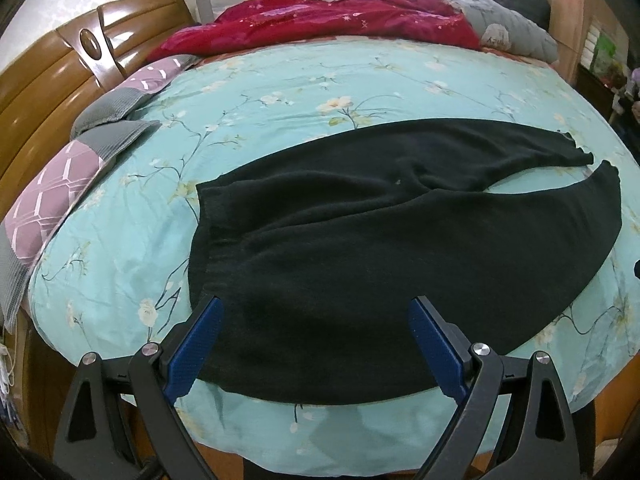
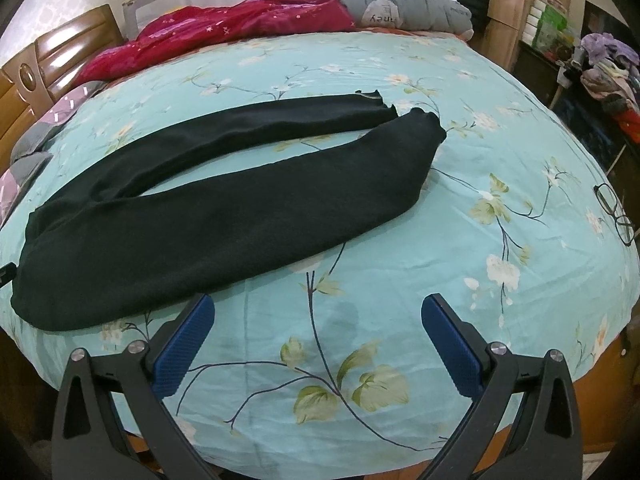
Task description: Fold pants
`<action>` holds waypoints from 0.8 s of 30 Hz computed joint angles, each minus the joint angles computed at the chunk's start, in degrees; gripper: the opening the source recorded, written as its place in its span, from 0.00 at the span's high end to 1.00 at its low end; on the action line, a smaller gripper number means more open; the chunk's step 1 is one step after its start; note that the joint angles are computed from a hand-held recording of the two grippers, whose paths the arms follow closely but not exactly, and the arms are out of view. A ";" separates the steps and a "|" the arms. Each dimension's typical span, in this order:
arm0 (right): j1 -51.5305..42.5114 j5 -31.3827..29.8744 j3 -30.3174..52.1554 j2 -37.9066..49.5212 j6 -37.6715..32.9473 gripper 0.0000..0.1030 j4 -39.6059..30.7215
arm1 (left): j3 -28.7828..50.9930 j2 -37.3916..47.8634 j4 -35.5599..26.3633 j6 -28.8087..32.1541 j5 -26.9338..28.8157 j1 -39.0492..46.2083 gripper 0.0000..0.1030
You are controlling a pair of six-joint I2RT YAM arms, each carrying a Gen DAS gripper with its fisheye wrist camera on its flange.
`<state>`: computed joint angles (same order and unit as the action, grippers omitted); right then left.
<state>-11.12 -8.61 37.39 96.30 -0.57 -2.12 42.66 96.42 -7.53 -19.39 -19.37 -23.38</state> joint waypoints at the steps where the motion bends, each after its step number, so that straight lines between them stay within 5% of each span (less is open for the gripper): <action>1: -0.16 -0.05 0.05 0.03 0.01 0.00 -0.02 | -0.07 -0.04 0.13 0.04 0.06 -0.01 0.09; 24: 2.81 2.38 1.73 -0.09 0.70 0.00 -2.52 | -1.39 0.49 1.95 -1.11 2.20 0.84 0.09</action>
